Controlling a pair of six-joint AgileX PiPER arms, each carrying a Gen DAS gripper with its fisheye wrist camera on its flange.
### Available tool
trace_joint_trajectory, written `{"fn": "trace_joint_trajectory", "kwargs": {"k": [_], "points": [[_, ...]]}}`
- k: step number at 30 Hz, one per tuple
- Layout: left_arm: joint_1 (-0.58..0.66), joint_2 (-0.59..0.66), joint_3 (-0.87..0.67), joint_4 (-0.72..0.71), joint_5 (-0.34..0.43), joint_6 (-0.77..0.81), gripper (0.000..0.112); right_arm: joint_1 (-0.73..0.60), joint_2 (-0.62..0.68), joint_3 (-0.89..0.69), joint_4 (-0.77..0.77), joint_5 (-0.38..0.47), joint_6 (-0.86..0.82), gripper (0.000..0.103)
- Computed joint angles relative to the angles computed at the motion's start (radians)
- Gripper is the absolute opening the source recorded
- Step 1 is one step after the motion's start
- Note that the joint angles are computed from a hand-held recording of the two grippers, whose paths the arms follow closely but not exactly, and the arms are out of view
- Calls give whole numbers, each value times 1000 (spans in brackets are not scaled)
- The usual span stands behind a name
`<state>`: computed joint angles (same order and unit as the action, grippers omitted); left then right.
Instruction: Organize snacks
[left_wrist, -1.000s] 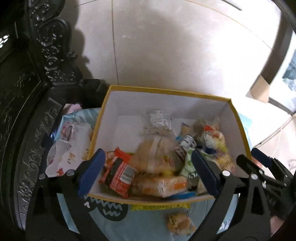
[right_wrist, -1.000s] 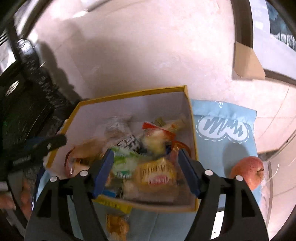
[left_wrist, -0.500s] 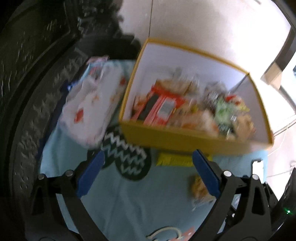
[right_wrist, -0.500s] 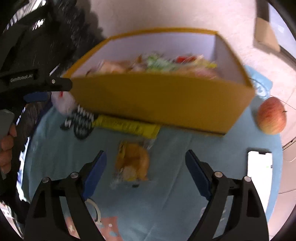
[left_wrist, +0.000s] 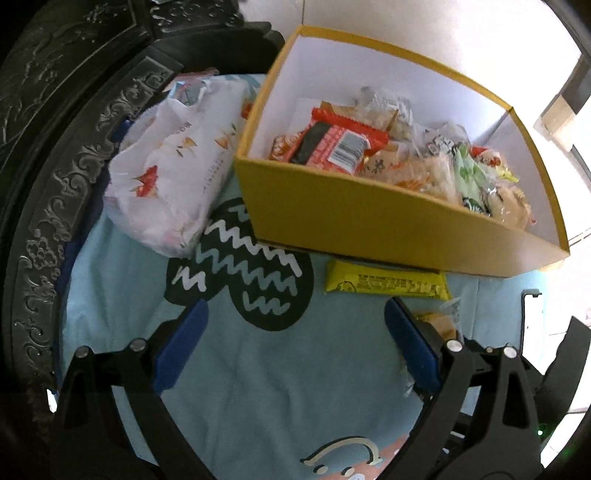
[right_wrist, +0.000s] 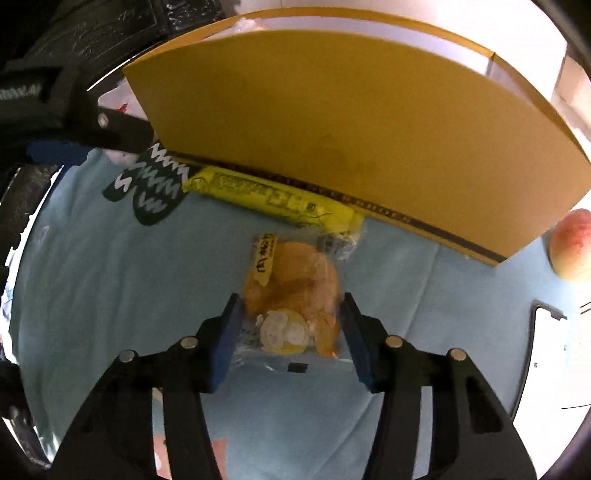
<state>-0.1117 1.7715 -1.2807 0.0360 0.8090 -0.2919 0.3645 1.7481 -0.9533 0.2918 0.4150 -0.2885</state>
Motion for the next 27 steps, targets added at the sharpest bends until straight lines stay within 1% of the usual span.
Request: {"fn": "trace_joint_trajectory", "kwargs": {"k": [1, 2, 3, 4, 6, 9, 11, 12, 15, 17, 22, 24, 25, 26, 27], "points": [[-6, 9, -4, 2, 3, -3, 98, -18, -8, -6, 33, 23, -25, 50], [-12, 16, -7, 5, 7, -8, 98, -40, -14, 1, 106, 29, -89, 45], [-21, 29, -12, -3, 9, -7, 98, -83, -31, 2, 194, 61, -170, 39], [-27, 38, -17, -10, 9, -5, 98, -115, -46, 8, 243, 81, -219, 34], [-50, 60, -30, -17, 8, -12, 98, -160, -79, 20, 269, 97, -253, 33], [-97, 118, -77, -32, 24, -24, 98, -240, -116, 35, 307, 146, -314, 33], [-124, 154, -104, -14, 25, -47, 98, -276, -113, 31, 335, 190, -350, 33], [-134, 174, -125, -3, 26, -68, 99, -295, -122, 41, 370, 201, -375, 35], [-142, 237, -194, -14, 61, -85, 100, -315, -131, 67, 392, 193, -393, 47], [-149, 279, -245, -12, 83, -121, 100, -329, -132, 74, 405, 207, -406, 47], [-174, 338, -322, -48, 105, -167, 101, -306, -113, 83, 380, 199, -399, 49], [-201, 382, -376, -18, 148, -202, 101, -302, -109, 84, 383, 196, -404, 51], [-206, 397, -390, -7, 155, -221, 101, -306, -113, 91, 390, 198, -415, 52], [-205, 409, -399, -7, 153, -237, 101, -308, -117, 98, 395, 200, -423, 52], [-204, 408, -391, -2, 134, -262, 101, -303, -116, 96, 395, 200, -422, 54]]}}
